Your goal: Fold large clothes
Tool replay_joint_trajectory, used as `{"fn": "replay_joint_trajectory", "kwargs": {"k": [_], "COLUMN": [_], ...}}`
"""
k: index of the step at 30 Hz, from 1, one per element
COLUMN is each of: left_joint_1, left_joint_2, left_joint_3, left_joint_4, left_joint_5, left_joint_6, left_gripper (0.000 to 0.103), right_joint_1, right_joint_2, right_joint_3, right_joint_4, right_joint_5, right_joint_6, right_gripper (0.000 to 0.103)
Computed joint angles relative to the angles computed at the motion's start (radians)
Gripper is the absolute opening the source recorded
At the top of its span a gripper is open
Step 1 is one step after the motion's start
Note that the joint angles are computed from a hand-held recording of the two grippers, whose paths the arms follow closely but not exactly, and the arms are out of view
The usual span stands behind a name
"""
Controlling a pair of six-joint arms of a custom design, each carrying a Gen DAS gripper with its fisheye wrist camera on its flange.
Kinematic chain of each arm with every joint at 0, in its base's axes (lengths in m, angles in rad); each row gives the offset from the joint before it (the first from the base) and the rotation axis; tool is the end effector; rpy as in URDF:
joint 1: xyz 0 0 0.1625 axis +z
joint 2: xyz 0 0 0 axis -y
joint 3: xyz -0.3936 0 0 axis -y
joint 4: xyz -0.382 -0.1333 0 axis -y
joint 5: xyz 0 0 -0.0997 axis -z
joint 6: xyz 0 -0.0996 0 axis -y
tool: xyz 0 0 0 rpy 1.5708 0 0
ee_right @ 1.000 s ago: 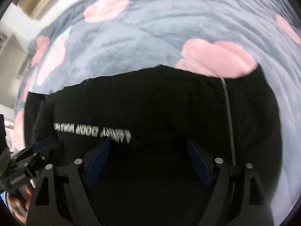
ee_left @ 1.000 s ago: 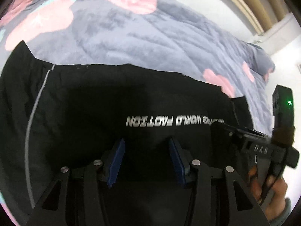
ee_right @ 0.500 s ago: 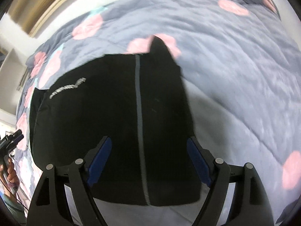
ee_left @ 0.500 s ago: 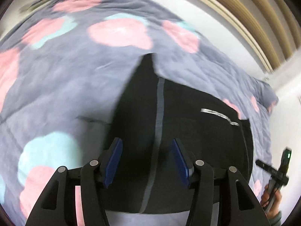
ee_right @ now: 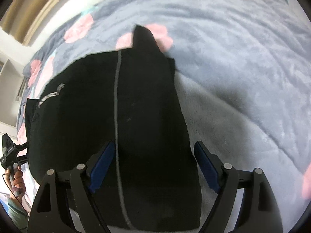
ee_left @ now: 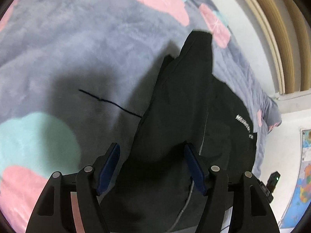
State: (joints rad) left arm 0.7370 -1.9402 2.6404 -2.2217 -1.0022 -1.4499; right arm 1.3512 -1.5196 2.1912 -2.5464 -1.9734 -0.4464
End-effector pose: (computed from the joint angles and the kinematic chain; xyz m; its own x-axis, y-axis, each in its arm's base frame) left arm -0.0561 -0.3034 0.1947 -0.8001 -0.5889 -0.1138 -0.4535 0.7181 -0.5279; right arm -0.0042 -0.4517 0.2603 -0.8766 -0.1180 0.4664 -0.1892 0.9759 -0.1086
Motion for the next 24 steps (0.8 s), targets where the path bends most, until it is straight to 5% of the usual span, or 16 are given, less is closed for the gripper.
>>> {"fn": "replay_joint_trajectory", "kwargs": {"k": [10,17,19,21,22,24], "left_joint_1": [0.204,0.289,0.273,0.247,0.227,0.155], "left_joint_2": [0.149,0.254,0.3,0.353,0.361,0.344], "left_joint_3": [0.043,0.045,0.039,0.023,0.016,0.004], "left_joint_4": [-0.375,-0.611,-0.666,-0.702,-0.686,-0.6], "left_joint_5": [-0.125,-0.228,-0.228,-0.223,-0.205,-0.138], "left_joint_6": [0.227,0.358,0.375,0.396,0.391,0.37], "left_gripper": [0.1,0.102,0.101,0.07,0.066,0.04], "right_joint_1": [-0.118,-0.117,-0.107,-0.105,-0.105,-0.11], "right_joint_2": [0.131,0.2,0.201,0.193,0.181,0.16], "right_joint_3": [-0.137,-0.183,-0.181,-0.172,-0.165,-0.175], "right_joint_4": [0.206,0.253,0.253,0.243,0.242,0.298], "right_joint_5": [0.204,0.27,0.281,0.289,0.3,0.347], "right_joint_6": [0.06,0.02,0.013,0.009,0.007,-0.029], "right_gripper": [0.103,0.102,0.093,0.081,0.068,0.046]}}
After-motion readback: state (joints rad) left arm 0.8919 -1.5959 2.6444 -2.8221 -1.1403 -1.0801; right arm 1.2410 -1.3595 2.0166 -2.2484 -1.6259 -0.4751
